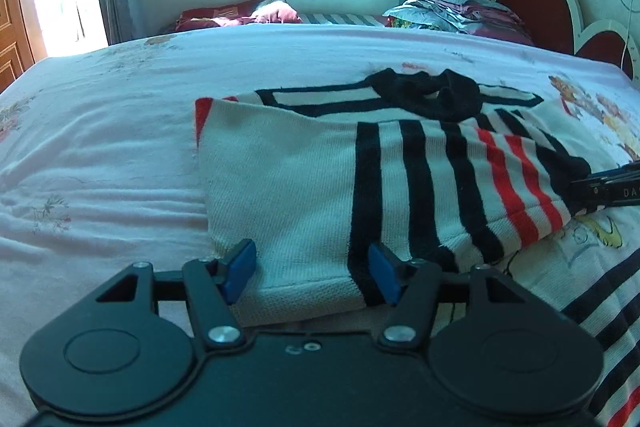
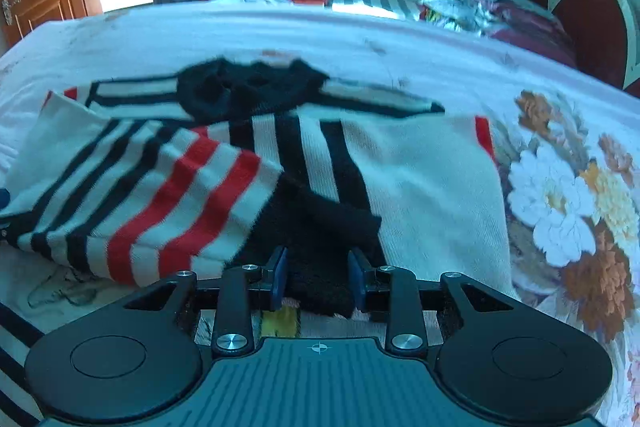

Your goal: Fold small clothes

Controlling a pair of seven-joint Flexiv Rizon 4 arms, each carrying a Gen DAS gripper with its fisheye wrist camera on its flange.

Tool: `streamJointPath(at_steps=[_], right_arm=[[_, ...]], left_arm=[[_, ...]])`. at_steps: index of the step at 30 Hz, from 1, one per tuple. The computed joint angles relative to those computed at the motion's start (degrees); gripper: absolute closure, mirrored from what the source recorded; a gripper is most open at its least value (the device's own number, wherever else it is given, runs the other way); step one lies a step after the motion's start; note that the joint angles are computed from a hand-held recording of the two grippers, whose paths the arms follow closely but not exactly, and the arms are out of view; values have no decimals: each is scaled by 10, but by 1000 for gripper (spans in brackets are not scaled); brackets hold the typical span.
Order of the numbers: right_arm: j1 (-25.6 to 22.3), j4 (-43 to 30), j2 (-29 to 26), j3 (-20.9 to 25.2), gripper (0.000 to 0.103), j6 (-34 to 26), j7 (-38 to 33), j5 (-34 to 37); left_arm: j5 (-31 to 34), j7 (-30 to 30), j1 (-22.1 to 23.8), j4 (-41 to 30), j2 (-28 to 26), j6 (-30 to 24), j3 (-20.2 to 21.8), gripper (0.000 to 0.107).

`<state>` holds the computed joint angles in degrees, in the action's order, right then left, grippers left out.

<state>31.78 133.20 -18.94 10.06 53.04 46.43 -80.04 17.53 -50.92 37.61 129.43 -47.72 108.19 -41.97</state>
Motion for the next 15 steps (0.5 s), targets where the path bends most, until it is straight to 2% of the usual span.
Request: streamJointPath(at_steps=[3, 6, 7, 9, 10, 11, 12, 15], right_arm=[[-11, 7, 7, -3, 72, 18, 11, -23], [-7, 23, 32, 6, 72, -4, 41, -42], [-6, 31, 42, 10, 72, -10, 59, -53], [-8, 49, 59, 20, 72, -11, 84, -66], [-7, 57, 66, 27, 65, -15, 91, -63], [-4, 65, 74, 34, 43, -24, 93, -51], [2, 77, 85, 42, 37, -37, 103, -45], [5, 115, 120, 57, 36, -34, 157, -59]], left_arm=[[-10, -11, -44, -2, 24, 16, 37, 44], [-13, -34, -52, 7, 42, 24, 46, 41], [-8, -41, -49, 14, 45, 35, 46, 37], [4, -60, -63, 27, 53, 79, 71, 10], [9, -69, -74, 34, 60, 99, 89, 8], [16, -77, -77, 41, 67, 108, 100, 8], [23, -86, -78, 47, 73, 113, 108, 8], [51, -109, -69, 70, 92, 125, 127, 6]])
